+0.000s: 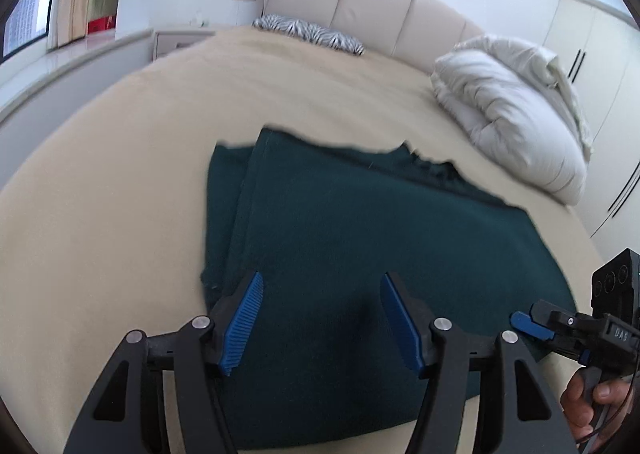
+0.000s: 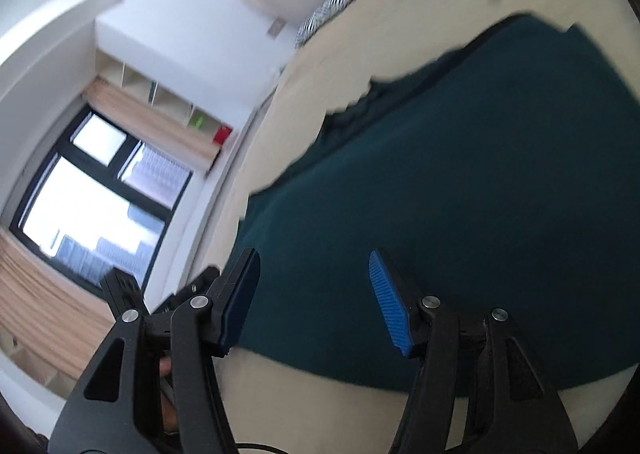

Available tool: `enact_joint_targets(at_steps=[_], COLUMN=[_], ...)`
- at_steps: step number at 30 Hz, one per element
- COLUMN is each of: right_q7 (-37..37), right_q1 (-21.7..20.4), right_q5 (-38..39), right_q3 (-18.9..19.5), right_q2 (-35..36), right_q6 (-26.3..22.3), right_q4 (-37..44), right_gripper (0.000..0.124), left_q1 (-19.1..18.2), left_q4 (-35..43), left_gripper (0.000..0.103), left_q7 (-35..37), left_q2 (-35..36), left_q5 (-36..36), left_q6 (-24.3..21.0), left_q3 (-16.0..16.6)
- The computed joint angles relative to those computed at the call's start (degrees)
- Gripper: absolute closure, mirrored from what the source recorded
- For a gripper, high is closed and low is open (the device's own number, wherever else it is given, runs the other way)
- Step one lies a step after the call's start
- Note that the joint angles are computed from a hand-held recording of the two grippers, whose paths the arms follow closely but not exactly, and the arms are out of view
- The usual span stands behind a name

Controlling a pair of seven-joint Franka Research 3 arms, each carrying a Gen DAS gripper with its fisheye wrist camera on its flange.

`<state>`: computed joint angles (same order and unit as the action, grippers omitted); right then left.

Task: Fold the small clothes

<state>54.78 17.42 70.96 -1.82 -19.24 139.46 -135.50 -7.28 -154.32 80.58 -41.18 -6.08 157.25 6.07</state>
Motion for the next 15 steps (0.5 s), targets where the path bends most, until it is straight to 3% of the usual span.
enact_joint_targets(at_steps=[1,3,5,10,12,15], right_q7=[1.57,-2.21,-2.05,-1.28,1.74,9.35], right_q1=[-0.47,1.03,-0.51,-6.33,-8.60,-11.22], right_q5=[-1.85,3.11,6.15,10.80,8.99,-0.25], right_q3=[1.65,0.63,-1.75,-4.90,-4.64,-2.57], right_q2=[1.52,1.51,1.29,-2.68,-4.98,-7.89], right_q6=[0.49,3.13,1.73,5.62,9.31,13.97], right_q4=[0.32,-1.12,-2.06,-6.08,-7.72,-9.17], right_gripper=[0.069,0.078,0.091,0.093,0.092,0.090], left_q1=[-0.80,-1.67,-1.41,-1.06,-0.90,-0.88], left_q4=[-0.74,-1.62,-2.03,-3.03,-3.09,-3.37], left_gripper=[0.049,0.051,0.051,0.050,0.050,0.049], left_q7=[0.92,2.64,4.06,4.56,4.62,4.83], left_q2=[-0.23,-1.17,-1.53,-1.84,-1.78,-1.86], left_q5=[-0.84,-1.72,-1.14,-1.43,-1.28,-1.26], left_q6=[0.64,1.06,0.41,1.46,1.46,1.78], left_q3=[1.45,3.00,2.57,2.07,1.81,1.83])
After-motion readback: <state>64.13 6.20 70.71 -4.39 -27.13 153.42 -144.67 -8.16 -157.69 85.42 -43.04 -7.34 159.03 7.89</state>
